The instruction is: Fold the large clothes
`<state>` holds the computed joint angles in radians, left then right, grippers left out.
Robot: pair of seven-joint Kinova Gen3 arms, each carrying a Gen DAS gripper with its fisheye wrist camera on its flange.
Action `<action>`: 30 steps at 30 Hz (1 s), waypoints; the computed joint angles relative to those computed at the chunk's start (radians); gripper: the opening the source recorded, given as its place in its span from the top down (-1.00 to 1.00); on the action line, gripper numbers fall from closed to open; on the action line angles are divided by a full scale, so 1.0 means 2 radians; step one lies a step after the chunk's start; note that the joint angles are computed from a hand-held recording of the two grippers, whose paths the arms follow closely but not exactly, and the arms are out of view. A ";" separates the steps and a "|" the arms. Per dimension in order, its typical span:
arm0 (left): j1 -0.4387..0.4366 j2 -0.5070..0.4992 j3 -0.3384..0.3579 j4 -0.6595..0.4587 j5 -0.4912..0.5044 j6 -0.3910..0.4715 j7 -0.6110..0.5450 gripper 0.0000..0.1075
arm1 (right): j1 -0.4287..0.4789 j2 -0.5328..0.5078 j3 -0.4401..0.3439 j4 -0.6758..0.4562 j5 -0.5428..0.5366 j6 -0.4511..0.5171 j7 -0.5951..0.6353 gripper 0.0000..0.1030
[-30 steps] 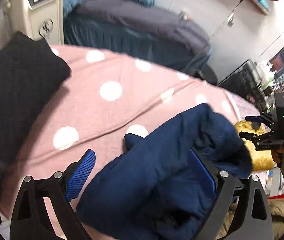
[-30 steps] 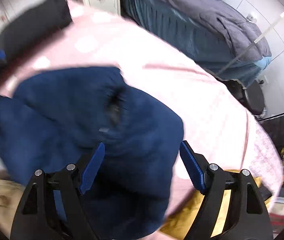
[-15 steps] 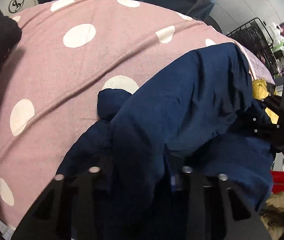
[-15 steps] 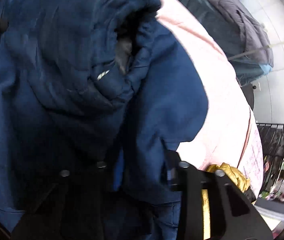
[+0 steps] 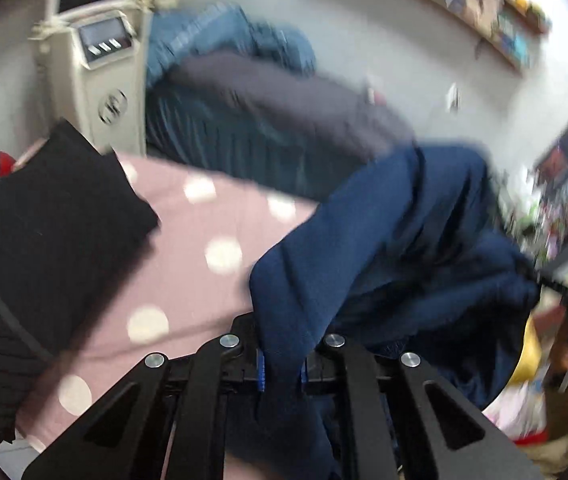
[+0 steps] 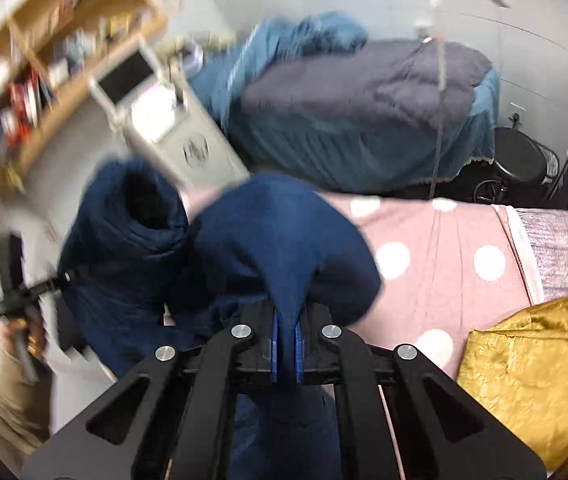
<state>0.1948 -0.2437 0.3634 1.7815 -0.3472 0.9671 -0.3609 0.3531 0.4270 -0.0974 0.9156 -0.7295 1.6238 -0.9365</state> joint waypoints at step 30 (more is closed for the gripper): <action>-0.006 0.067 -0.046 0.087 -0.043 -0.039 0.171 -0.76 | 0.003 -0.002 0.053 0.116 0.241 -0.176 -0.099 -0.26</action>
<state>0.1835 -0.1096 0.2718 1.9562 -0.4328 0.8896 -0.0198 0.3594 0.4236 0.0089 1.1466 -0.2475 1.2720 -1.1348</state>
